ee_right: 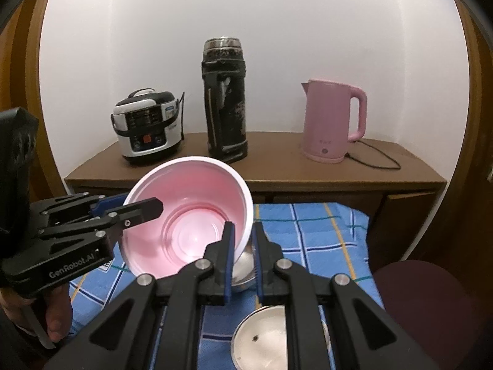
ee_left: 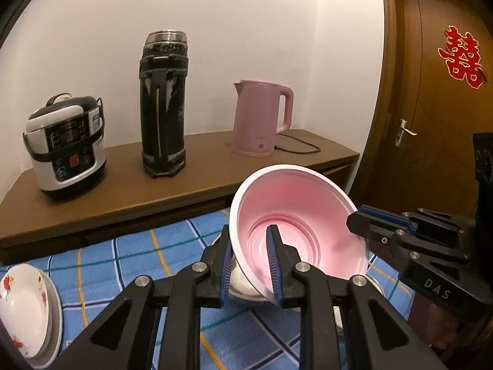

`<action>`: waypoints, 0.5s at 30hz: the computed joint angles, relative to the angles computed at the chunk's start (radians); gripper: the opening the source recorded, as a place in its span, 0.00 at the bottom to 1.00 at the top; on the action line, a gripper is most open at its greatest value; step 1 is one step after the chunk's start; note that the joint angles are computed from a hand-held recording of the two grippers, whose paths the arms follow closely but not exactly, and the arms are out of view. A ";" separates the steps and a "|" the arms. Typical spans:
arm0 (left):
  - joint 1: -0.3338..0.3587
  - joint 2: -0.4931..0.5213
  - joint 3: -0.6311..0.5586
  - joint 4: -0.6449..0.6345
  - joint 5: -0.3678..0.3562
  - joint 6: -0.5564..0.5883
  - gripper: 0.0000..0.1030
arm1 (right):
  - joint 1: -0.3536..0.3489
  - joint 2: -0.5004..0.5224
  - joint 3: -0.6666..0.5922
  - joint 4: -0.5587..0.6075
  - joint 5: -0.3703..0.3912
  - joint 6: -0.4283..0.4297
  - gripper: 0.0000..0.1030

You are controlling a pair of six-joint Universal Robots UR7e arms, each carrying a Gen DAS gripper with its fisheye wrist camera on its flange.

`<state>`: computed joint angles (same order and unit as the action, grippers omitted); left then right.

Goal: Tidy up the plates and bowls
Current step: 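Lift the pink bowl with both grippers and carry it over the steel bowl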

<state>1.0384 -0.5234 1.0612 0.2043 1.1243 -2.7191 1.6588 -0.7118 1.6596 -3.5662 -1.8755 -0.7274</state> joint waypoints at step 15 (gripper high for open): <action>0.036 0.091 -0.189 0.102 0.085 -0.011 0.23 | 0.002 0.046 -0.122 0.077 -0.060 0.013 0.11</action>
<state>1.0740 -0.4327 0.8725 0.3067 1.2097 -2.7302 1.6611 -0.6659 1.5373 -3.4895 -1.9355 -0.7143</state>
